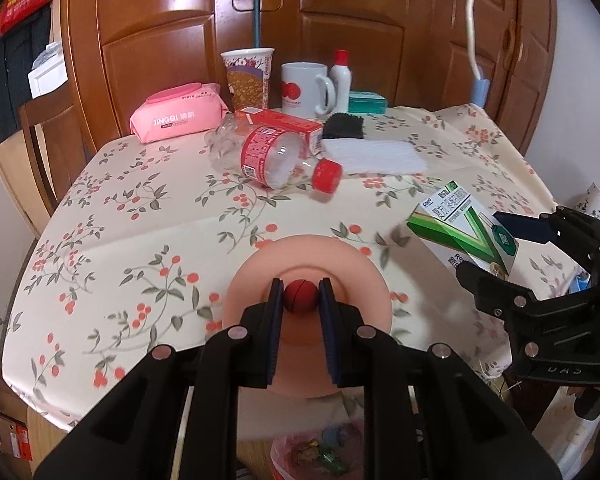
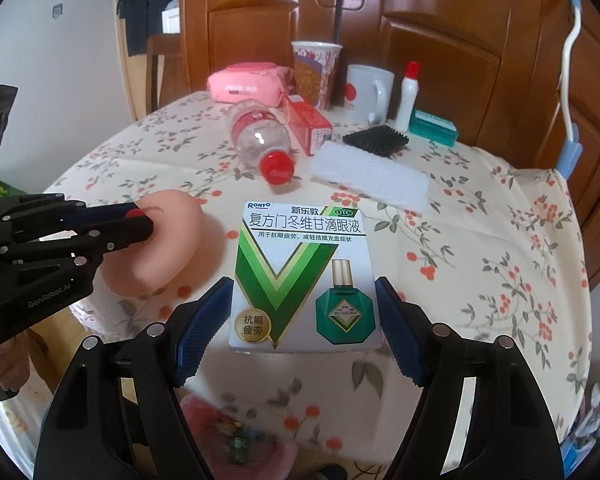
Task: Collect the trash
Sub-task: 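Carry the pink lid and eye-drop box over the pink bin with both tools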
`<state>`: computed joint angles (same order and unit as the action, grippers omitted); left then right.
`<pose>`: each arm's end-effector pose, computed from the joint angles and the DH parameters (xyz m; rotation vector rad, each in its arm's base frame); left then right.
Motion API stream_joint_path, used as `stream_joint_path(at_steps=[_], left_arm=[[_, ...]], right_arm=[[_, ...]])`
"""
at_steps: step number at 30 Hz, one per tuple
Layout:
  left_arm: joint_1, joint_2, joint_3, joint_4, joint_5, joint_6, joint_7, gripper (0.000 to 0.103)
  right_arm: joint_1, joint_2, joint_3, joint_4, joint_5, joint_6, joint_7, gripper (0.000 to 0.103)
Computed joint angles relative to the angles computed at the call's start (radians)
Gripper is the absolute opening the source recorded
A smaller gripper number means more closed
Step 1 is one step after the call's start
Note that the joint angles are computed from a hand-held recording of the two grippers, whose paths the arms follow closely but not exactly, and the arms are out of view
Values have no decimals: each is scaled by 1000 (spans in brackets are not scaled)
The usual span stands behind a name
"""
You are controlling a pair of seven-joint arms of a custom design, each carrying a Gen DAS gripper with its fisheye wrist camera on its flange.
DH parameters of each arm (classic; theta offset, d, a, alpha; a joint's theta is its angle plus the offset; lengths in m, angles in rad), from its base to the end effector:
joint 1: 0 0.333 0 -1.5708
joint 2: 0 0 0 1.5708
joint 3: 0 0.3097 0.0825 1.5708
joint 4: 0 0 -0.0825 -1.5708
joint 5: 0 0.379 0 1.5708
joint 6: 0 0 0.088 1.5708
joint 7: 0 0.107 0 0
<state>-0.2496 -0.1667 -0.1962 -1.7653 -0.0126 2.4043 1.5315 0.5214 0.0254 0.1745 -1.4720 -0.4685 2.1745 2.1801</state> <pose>0.4920 -0.2472 0.7115 -1.4015 2.1416 -0.9159 0.4707 0.3684 0.7266 -1.9121 1.5360 -0.7008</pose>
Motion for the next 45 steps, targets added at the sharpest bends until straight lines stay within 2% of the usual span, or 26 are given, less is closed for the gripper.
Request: stream_joint_path(at_steps=[9, 16, 22, 28, 33, 45], left_arm=[[-43, -193, 19, -185, -45, -10, 39, 18], [-100, -354, 32, -368, -65, -51, 43, 18], [-128, -416, 35, -517, -68, -73, 14, 18], [-149, -392, 32, -641, -64, -46, -4, 18], [-158, -329, 33, -705, -72, -16, -7, 18], [-127, -135, 12, -722, -73, 12, -4, 18]], right_arm=[[5, -147, 69, -171, 9, 29, 86, 74], [-5, -247, 133, -334, 64, 62, 151, 74], [-10, -309, 165, -497, 141, 114, 208, 74], [-4, -299, 174, -630, 214, 179, 233, 74], [13, -228, 161, -691, 253, 235, 237, 74], [58, -64, 86, -728, 328, 304, 189, 74]])
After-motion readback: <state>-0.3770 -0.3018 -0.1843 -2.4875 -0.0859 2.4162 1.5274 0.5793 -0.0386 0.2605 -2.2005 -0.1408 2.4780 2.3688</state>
